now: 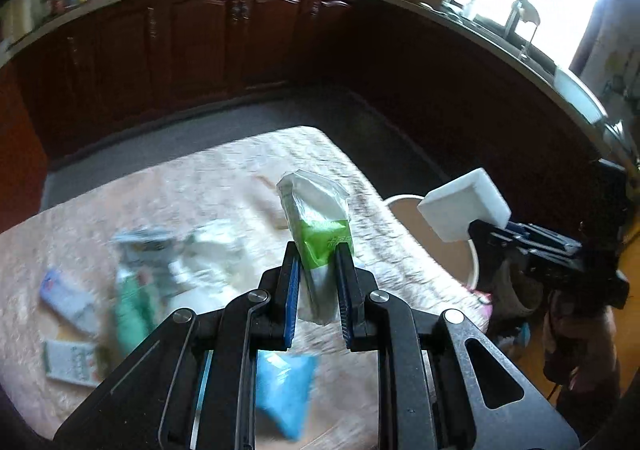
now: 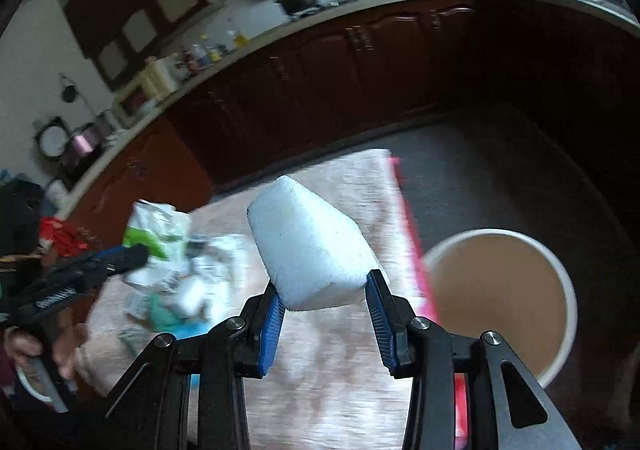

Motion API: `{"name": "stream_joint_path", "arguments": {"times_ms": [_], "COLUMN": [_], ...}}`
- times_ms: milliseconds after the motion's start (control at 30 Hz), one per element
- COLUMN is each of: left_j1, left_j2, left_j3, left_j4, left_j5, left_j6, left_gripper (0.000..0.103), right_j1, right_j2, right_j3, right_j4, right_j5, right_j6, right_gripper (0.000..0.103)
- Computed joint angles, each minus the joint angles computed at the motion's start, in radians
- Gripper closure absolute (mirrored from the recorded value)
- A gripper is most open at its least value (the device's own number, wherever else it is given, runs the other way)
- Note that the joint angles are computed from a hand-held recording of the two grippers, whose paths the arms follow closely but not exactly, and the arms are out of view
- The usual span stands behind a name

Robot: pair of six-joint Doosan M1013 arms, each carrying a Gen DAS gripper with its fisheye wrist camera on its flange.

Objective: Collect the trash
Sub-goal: 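Carry both items over the white bin and open both tools to drop them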

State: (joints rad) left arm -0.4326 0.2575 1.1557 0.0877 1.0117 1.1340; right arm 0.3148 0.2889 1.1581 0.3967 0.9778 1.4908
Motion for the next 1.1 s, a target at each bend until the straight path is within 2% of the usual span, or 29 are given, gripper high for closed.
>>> {"name": "stream_joint_path", "arguments": {"times_ms": [300,633,667,700,767,900,1100], "left_j1": [-0.024,-0.048,-0.049,-0.051,-0.054,-0.057,-0.069], "left_j2": [0.144,0.269,0.275,0.284,0.287,0.273,0.235], "left_j3": [-0.148,-0.270,-0.275,-0.283,-0.281,-0.256,-0.210], "left_j4": [-0.162,-0.284,-0.292,-0.295,-0.296,-0.284,-0.185], "left_j5": [0.025,0.070,0.077,0.091,0.100,0.087,0.063], "left_j6": [0.087,0.125,0.127,0.129,0.130,0.125,0.078], "left_gripper": [0.088,0.087,0.084,0.080,0.059,0.057,0.057], "right_j1": [-0.060,-0.109,-0.110,-0.111,-0.113,-0.121,-0.114], "right_j2": [0.009,0.025,0.027,0.030,0.025,0.020,0.010], "right_j3": [0.032,0.071,0.073,0.072,0.081,0.091,0.099], "right_j4": [-0.172,-0.219,-0.233,-0.251,-0.263,-0.269,-0.254], "right_j5": [0.042,0.090,0.095,0.103,0.097,0.103,0.088], "right_j6": [0.156,0.251,0.266,0.282,0.300,0.318,0.312], "right_gripper": [0.064,0.064,0.060,0.050,0.044,0.044,0.044]}}
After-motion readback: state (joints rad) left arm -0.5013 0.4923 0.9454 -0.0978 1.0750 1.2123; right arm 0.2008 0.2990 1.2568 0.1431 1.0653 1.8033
